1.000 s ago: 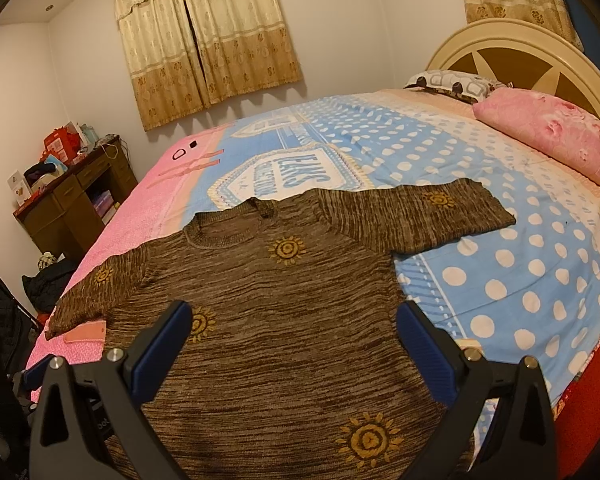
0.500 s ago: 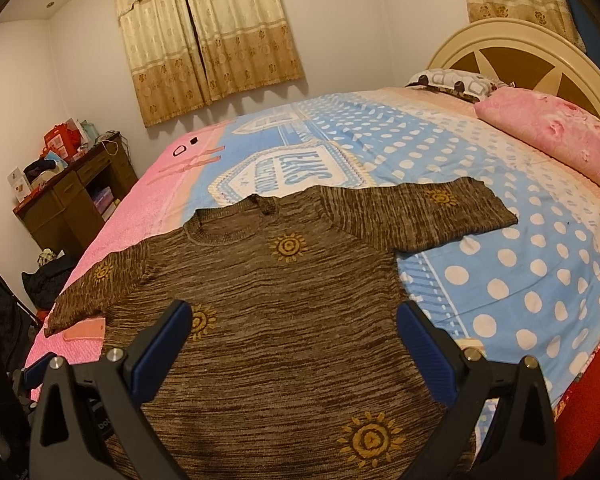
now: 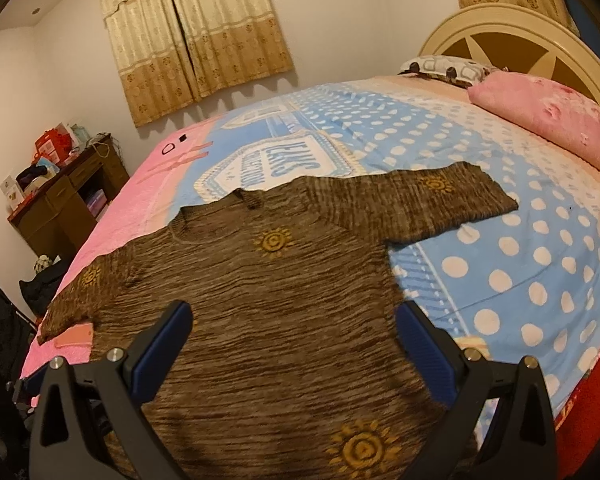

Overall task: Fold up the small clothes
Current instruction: 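Grasp the sweater sleeve with the right gripper and fold it across the body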

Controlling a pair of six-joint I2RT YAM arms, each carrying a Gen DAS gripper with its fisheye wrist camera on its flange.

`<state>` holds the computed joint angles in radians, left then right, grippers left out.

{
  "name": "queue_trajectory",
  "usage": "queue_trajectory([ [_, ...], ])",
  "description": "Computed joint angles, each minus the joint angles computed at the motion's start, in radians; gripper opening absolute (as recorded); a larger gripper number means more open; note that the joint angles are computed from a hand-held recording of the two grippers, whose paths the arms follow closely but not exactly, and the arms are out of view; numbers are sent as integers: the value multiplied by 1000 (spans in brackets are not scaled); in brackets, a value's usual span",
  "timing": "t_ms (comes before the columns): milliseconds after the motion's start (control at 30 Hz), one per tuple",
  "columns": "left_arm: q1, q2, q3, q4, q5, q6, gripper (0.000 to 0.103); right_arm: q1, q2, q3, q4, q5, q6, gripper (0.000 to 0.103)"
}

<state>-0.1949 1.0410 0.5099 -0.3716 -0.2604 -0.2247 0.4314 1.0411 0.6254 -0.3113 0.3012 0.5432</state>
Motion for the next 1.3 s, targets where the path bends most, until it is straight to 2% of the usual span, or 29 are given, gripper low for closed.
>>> queue_trajectory([
  [133, 16, 59, -5, 49, 28, 27, 102, -156, -7, -28, 39, -72, -62, 103],
  [300, 119, 126, 14, 103, 133, 74, 102, -516, 34, -31, 108, -242, -205, 103],
  [400, 144, 160, 29, 127, 157, 74, 102, -787, 169, 47, 144, -370, -253, 103],
  [433, 143, 170, 33, 133, 157, 71, 102, -884, 259, 101, 161, -417, -244, 100],
  [567, 141, 224, 46, 158, 152, 45, 102, -1036, 533, 309, 127, -553, -234, 85],
  [667, 138, 259, 51, 166, 155, 33, 102, -1024, 677, 418, 100, -539, -270, 81],
  [733, 131, 283, 60, 168, 144, 32, 102, -995, 720, 440, 101, -511, -294, 81],
  [800, 124, 294, 63, 174, 133, 32, 102, -950, 777, 472, 109, -441, -318, 80],
  [900, 122, 299, 68, 172, 127, 33, 102, -889, 783, 464, 139, -311, -378, 78],
  [967, 127, 309, 70, 172, 138, 33, 102, -865, 776, 445, 159, -243, -418, 63],
  [1000, 129, 312, 69, 171, 145, 33, 102, -874, 767, 432, 177, -268, -433, 55],
  [1033, 129, 311, 66, 170, 148, 33, 102, -881, 768, 431, 182, -283, -441, 39],
  [1067, 131, 305, 63, 167, 151, 35, 102, -887, 762, 432, 174, -294, -449, 29],
  [1133, 137, 283, 53, 163, 154, 42, 102, -894, 766, 454, 138, -332, -463, 18],
  [1233, 167, 228, 39, 150, 162, 61, 102, -868, 754, 491, 76, -332, -476, 12],
  [1300, 203, 192, 32, 143, 173, 72, 102, -834, 702, 474, 88, -304, -468, 12],
])
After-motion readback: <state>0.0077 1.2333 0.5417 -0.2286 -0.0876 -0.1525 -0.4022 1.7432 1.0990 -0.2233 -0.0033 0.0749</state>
